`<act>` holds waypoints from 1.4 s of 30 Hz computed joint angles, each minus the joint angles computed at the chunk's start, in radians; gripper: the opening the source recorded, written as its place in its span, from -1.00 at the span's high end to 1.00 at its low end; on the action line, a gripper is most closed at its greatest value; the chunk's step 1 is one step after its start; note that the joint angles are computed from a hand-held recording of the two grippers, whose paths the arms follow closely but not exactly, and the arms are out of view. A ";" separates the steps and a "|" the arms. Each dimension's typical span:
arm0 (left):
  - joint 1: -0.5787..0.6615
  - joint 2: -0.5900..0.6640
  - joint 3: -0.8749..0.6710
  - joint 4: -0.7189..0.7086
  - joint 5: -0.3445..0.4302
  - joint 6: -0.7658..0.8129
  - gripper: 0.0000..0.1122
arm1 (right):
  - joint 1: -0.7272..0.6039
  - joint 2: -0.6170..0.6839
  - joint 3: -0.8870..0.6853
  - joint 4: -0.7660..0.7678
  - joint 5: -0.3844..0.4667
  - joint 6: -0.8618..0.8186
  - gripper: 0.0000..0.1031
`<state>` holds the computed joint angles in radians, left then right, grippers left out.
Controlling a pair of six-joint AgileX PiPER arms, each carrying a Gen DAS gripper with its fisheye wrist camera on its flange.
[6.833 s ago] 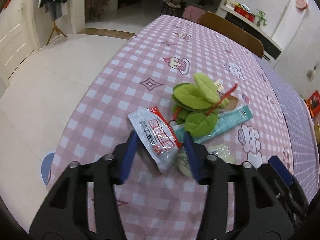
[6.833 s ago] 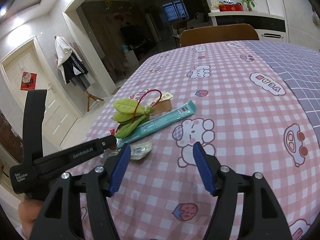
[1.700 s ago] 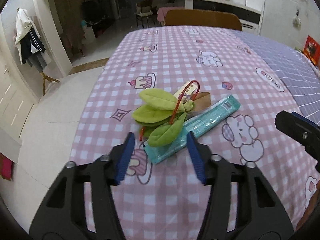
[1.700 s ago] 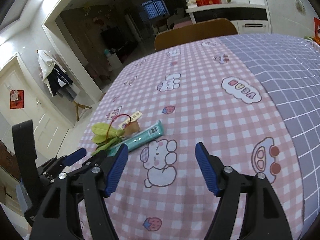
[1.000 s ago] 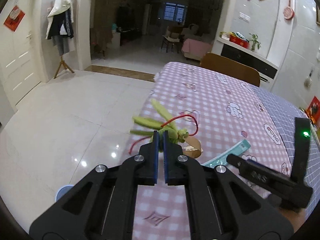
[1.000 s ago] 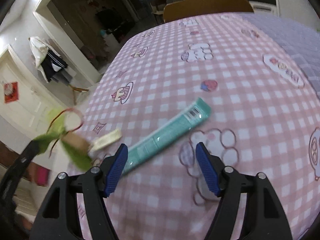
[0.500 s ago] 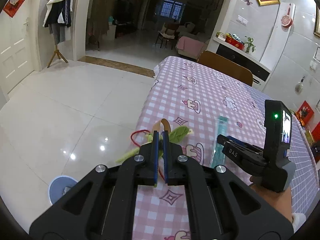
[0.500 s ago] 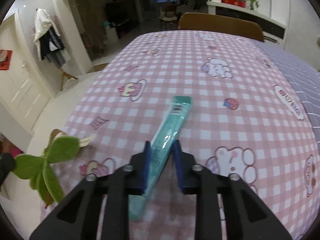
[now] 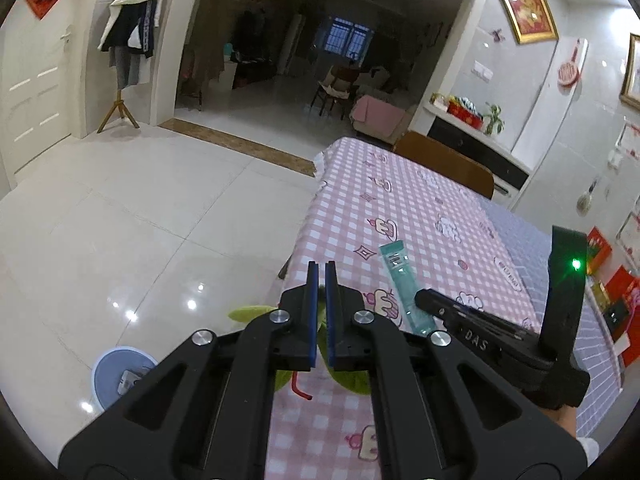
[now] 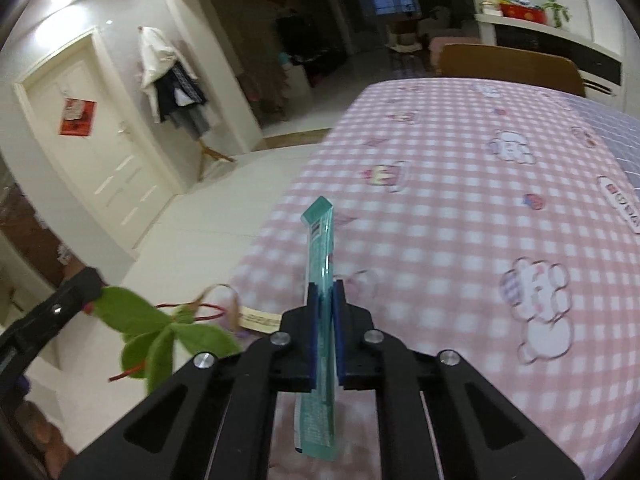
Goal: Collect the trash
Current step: 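Carry the leaf toy and teal tube over the blue bucket and open both tools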
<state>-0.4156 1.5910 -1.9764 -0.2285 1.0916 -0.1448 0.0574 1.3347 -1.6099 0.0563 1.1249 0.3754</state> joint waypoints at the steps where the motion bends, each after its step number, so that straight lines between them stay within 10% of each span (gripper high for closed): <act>1: 0.028 -0.023 0.024 -0.020 -0.004 0.014 0.94 | 0.030 -0.003 -0.006 -0.006 -0.001 0.015 0.86; 21: 0.795 -0.207 0.430 -0.373 0.063 0.491 0.97 | 0.651 0.424 -0.391 -0.036 -0.064 0.266 0.86; 42: 0.898 0.034 0.507 -0.258 0.019 0.488 0.89 | 0.727 0.809 -0.677 -0.065 -0.009 0.317 0.86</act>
